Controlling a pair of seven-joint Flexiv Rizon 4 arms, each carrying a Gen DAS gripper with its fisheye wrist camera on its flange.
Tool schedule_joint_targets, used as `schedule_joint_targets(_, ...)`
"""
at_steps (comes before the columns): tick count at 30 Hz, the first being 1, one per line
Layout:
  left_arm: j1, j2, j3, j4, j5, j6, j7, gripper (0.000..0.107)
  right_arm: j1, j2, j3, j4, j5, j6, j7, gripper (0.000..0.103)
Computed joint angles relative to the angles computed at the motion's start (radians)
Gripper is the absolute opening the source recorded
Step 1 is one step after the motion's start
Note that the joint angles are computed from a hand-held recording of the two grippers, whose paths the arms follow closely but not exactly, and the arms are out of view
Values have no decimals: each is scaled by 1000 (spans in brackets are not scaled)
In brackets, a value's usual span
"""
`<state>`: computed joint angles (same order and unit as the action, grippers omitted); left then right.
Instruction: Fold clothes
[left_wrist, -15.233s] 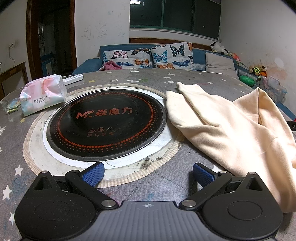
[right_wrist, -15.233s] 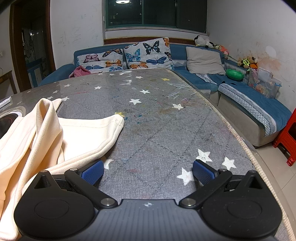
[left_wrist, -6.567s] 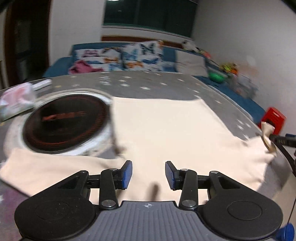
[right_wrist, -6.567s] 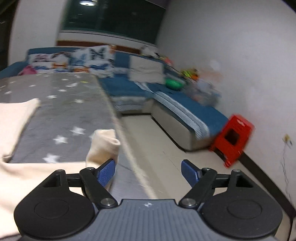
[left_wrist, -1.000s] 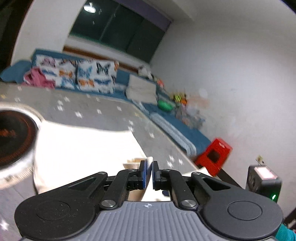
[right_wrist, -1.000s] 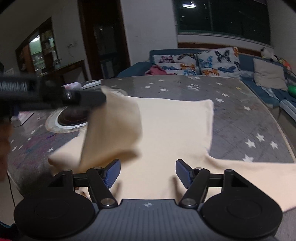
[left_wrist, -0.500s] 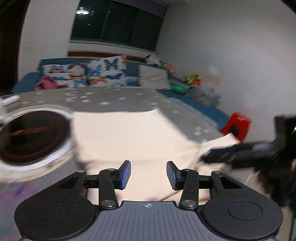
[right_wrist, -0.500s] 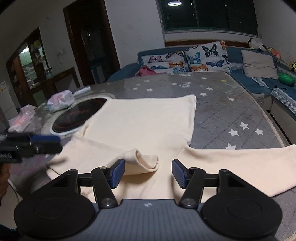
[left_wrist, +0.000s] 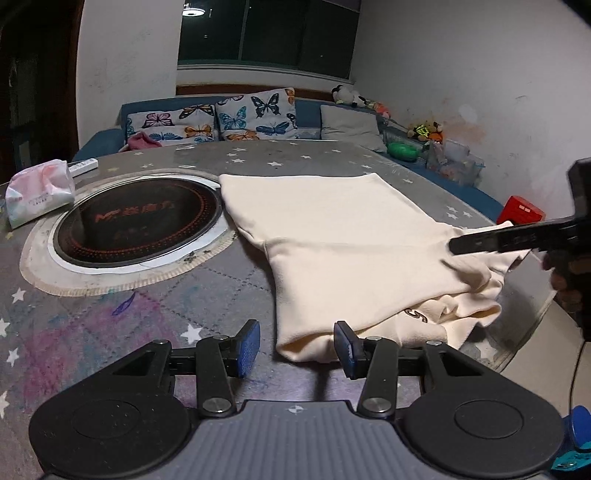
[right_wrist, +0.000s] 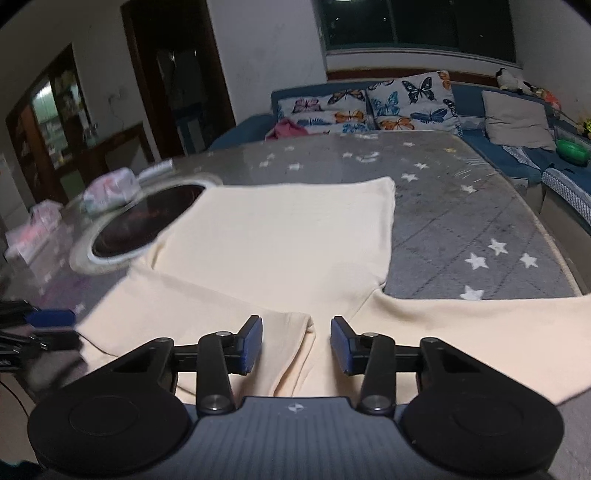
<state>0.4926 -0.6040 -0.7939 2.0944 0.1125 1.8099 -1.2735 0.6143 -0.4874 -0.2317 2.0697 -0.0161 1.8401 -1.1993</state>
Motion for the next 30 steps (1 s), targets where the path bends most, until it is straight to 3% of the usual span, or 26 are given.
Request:
schedule_joint_targets(3,-12,4,15,1,3,5,2,47,53,-14,-56,-2,-5,-10,-20,36)
schedule_joint_targets(5,-23,1,26,-3,7,10,6,47,76,-14,-78,0,-11,-19,-35,21)
schedule_joint_targets(7,-35,-1,37,-8,12,15,12,46,110,-14,-117,2,-15,-35,-42,13)
schedule_joint_targets(11,-51,-6,54,-14,26,23,24,40,184,-18,-203,10,-19,-28,-62,8)
schedule_joint_targets(15,-57,-8,61,-14,44,35,42,27,362,-62,-402,10,41,30,-141,6)
schedule_joint_targets(16,-62,-7,67,-14,47,40,44,24,379,-70,-421,3,53,34,-159,6)
schedule_joint_targets(21,-73,1,84,-12,56,50,41,23,389,-105,-435,-41,96,-11,-185,6)
schedule_joint_targets(25,-41,0,50,-10,61,33,43,25,349,-120,-398,-52,74,-67,-138,7)
schedule_joint_targets(30,12,-9,-18,-14,58,27,49,25,371,-98,-423,-9,65,-10,-110,8)
